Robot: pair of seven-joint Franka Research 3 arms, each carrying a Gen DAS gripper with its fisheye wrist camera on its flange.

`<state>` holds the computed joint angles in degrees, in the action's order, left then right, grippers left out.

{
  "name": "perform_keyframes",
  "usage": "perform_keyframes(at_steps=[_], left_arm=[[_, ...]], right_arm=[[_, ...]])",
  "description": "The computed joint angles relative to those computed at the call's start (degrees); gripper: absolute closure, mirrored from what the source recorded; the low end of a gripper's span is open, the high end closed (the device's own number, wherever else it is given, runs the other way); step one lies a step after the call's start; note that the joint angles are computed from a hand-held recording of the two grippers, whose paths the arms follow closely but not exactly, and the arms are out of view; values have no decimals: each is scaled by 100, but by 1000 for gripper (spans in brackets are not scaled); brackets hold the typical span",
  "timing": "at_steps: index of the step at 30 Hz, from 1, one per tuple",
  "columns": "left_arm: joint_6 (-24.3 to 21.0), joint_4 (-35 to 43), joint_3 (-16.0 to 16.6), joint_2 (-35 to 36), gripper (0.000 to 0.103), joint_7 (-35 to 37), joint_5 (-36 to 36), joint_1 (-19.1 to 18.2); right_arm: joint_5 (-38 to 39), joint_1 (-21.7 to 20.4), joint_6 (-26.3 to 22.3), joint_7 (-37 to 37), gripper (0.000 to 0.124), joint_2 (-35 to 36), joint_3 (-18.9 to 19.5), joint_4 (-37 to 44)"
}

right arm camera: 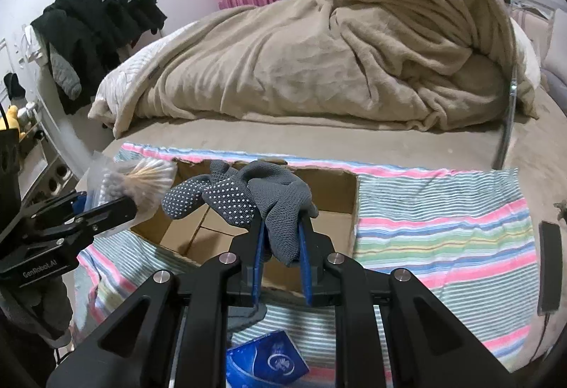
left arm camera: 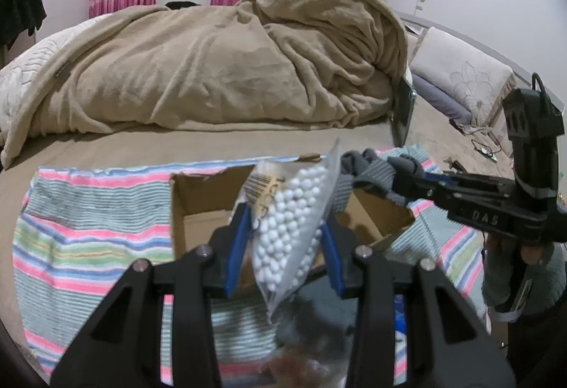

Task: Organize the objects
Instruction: 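Lower the bag and gloves into the cardboard box and open both tools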

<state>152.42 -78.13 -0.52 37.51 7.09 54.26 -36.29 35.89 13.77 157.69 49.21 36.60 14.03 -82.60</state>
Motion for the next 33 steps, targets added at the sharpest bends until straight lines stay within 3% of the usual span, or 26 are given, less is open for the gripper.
perform_keyframes(at_steps=[10, 18, 21, 22, 23, 25, 28, 33], left_arm=[[-39, 943, -179, 915, 63, 1041, -959, 212], [-184, 1407, -304, 1388, 60, 1918, -1908, 280], [-182, 1362, -284, 1353, 57, 1959, -2109, 279], [-162, 1294, -260, 1303, 56, 1935, -2135, 266], [-132, 1228, -233, 1251, 48, 1894, -2145, 247], [91, 931, -140, 1039, 43, 1700, -2068, 187], [160, 605, 6, 749, 33, 1424, -1859, 42], [230, -26, 62, 217, 32, 924, -1440, -81]], right_arm=[[-612, 300, -499, 653, 105, 668, -288, 739], [-856, 338, -609, 932, 101, 862, -294, 911], [-817, 278, -659, 893, 95, 843, -226, 913], [-788, 261, -643, 893, 88, 807, -212, 872], [-732, 228, -607, 873, 80, 762, -180, 814], [-591, 150, -501, 790, 75, 642, -98, 651], [-432, 88, -344, 698, 73, 403, -47, 344], [-132, -22, -146, 452, 73, -7, 64, -165]])
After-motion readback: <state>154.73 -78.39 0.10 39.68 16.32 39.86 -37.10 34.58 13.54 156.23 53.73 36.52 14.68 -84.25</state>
